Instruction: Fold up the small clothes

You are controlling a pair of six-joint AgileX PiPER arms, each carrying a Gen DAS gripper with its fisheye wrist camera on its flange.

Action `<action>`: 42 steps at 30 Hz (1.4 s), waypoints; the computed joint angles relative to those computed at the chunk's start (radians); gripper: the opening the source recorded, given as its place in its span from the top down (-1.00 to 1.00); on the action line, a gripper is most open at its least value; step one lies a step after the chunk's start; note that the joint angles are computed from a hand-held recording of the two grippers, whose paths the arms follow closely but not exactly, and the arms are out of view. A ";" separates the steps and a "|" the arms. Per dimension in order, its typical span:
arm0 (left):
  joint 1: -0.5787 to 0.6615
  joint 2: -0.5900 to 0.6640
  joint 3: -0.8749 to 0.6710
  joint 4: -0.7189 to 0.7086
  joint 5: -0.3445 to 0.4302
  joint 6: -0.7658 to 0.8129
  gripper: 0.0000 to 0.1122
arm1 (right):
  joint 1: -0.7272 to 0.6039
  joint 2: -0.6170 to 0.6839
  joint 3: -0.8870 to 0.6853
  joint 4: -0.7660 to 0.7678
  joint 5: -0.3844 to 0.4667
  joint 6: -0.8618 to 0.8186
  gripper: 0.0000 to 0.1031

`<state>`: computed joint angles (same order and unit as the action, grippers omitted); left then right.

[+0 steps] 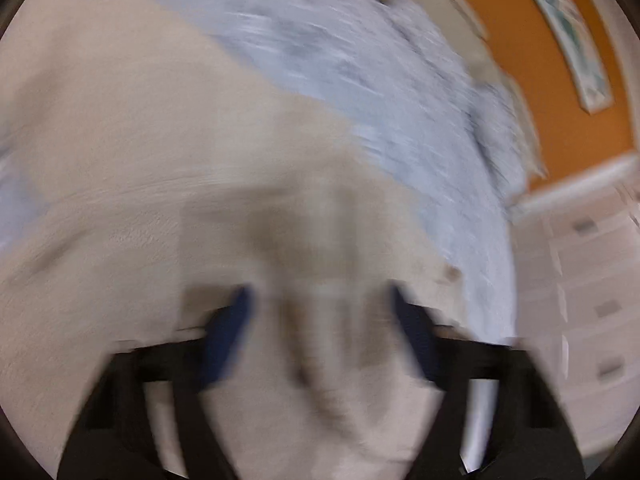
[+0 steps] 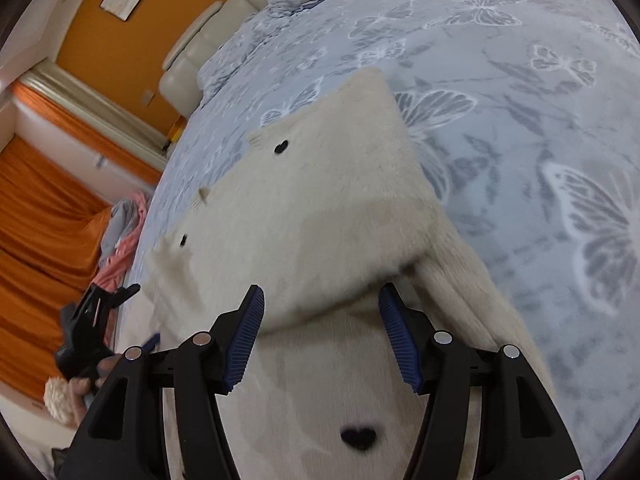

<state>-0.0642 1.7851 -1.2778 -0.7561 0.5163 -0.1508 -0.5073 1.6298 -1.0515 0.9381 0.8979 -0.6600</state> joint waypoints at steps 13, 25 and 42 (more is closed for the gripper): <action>0.032 -0.170 0.056 0.223 0.006 -0.048 0.90 | 0.042 0.006 -0.027 0.028 -0.108 -0.019 0.82; 0.010 0.118 -0.046 -0.267 -0.022 0.162 -0.01 | -0.003 0.000 0.129 0.222 -0.161 -0.255 0.83; 0.048 -0.133 0.283 -0.125 -0.154 0.233 0.87 | 0.058 -0.011 0.027 -0.064 -0.184 0.049 0.89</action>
